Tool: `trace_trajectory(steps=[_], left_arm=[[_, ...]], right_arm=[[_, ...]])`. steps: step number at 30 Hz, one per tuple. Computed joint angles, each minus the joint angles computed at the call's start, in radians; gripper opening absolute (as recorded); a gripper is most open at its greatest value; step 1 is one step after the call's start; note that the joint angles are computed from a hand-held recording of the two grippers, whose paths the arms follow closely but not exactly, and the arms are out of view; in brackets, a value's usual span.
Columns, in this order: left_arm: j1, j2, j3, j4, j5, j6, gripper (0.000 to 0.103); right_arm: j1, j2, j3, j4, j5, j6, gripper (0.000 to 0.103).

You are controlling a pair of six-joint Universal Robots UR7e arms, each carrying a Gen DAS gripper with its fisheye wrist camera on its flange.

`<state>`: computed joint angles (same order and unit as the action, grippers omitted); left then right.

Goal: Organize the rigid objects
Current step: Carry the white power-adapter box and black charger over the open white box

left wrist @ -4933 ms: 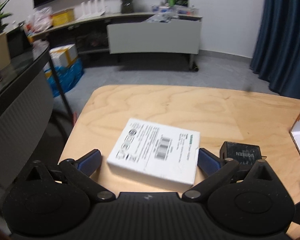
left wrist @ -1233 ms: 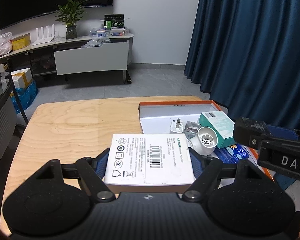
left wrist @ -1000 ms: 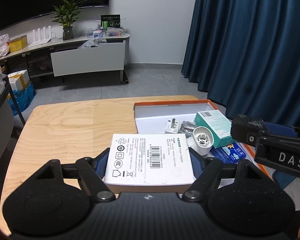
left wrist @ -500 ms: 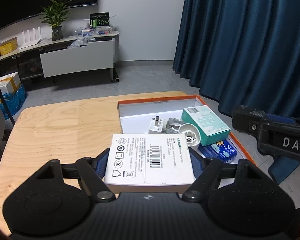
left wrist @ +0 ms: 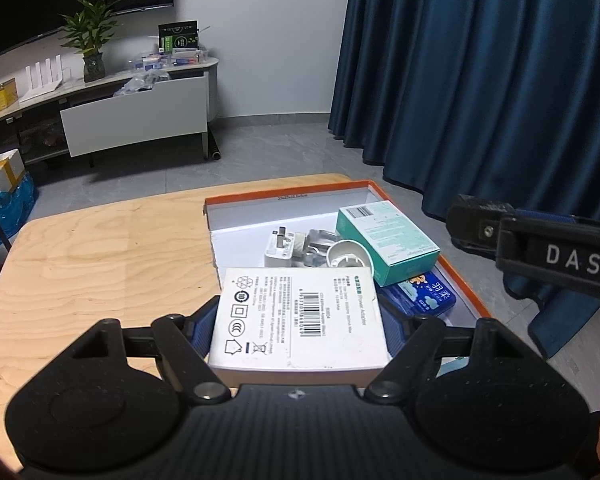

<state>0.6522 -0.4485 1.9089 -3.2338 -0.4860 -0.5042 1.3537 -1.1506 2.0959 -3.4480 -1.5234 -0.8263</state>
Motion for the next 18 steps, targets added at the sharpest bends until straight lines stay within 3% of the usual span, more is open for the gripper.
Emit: trace_trajectory(steps=[18], left_arm=[[0.013,0.024,-0.044,0.019,-0.023,0.025,0.079]], right_arm=[[0.005,0.024,-0.02,0.008,-0.001,-0.005,0.078]])
